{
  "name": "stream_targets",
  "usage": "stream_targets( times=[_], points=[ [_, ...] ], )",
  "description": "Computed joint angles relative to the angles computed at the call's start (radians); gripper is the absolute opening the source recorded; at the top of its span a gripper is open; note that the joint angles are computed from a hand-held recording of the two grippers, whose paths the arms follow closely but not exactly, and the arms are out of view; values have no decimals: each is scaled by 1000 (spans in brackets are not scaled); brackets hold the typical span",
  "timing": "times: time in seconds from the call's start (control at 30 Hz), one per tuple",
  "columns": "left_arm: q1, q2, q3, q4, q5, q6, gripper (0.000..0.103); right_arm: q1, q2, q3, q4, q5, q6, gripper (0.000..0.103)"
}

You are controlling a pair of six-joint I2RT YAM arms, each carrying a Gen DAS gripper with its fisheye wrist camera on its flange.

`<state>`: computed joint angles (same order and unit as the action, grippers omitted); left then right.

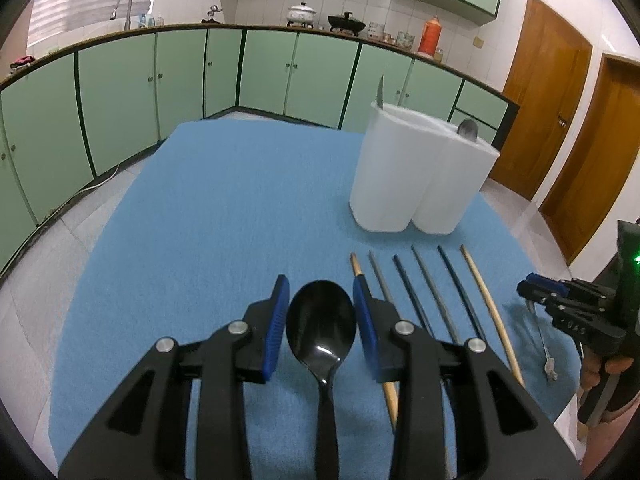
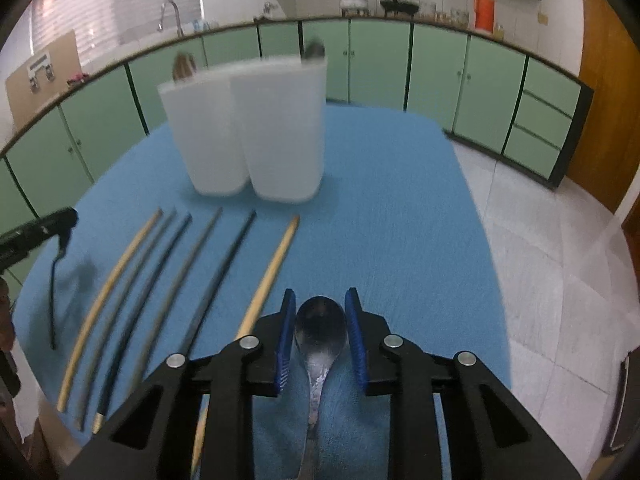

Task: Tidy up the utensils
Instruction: 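Carry both spoons over the white holder and release them inside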

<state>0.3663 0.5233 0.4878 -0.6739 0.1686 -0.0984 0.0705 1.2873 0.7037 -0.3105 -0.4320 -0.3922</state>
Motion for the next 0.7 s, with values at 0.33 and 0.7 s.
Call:
stream_targets(
  times=[0.33,0.7],
  points=[
    [5,-46,45,89,34,-35,32,-85,-110,31,86,-187,88,25],
    [-124,51,131,279,-56,-84,31,-59,-83,116,185,-217,200,24]
  ],
)
